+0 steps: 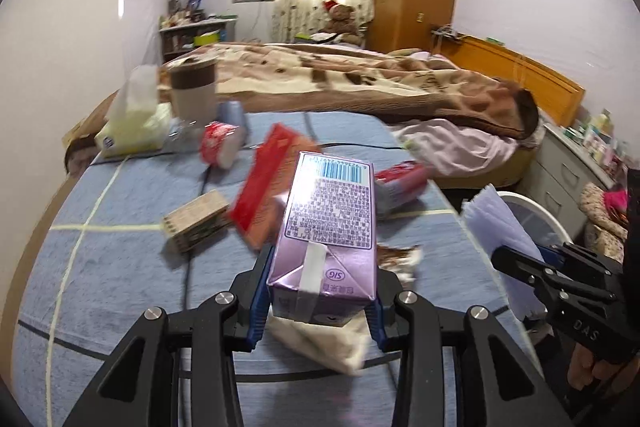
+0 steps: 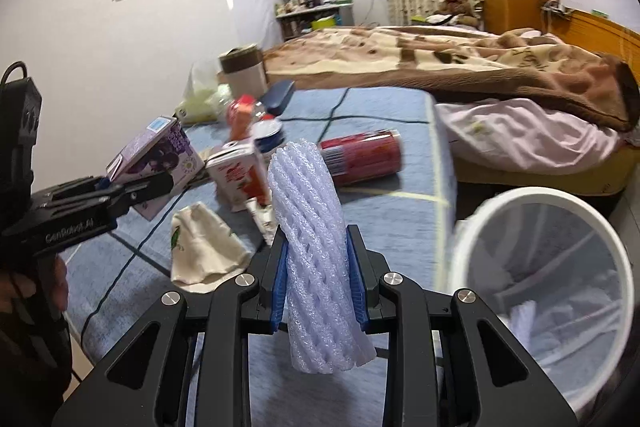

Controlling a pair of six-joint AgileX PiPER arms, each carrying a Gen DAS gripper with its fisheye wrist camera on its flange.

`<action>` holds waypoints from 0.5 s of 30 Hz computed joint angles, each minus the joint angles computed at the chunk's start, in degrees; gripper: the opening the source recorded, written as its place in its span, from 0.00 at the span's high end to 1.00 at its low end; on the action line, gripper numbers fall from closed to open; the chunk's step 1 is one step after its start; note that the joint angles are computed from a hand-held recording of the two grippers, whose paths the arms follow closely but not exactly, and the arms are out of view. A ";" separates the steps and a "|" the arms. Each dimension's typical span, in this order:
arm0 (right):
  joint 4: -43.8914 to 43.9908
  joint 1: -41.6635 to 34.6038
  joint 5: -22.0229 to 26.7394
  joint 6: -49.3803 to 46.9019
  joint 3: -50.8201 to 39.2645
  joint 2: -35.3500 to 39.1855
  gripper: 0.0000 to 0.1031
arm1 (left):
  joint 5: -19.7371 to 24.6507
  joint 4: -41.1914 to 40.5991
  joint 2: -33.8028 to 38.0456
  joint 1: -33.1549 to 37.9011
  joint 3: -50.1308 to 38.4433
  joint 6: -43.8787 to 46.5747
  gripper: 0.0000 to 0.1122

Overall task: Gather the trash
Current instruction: 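Carry the carton and foam net over the wastebasket and release both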

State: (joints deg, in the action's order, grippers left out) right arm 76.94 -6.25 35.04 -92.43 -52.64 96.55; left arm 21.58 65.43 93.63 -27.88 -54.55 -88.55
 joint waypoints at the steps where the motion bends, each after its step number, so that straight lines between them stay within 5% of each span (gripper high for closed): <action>1: 0.48 -1.23 0.02 -0.48 0.32 -0.50 0.73 | 0.31 -0.15 0.59 -1.32 -1.03 0.12 0.64; 8: -0.23 -8.25 -0.31 0.67 0.00 -1.61 0.73 | 0.45 -4.53 6.04 -7.32 -8.92 4.38 0.64; 15: -1.61 -13.82 -1.85 3.02 -1.68 -0.52 0.73 | 0.34 -15.93 13.95 -11.94 -20.93 18.21 0.64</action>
State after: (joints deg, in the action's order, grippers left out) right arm 75.33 -20.07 33.19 -89.40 -54.32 96.03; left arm 21.92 49.50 107.58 -39.82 -75.48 -70.34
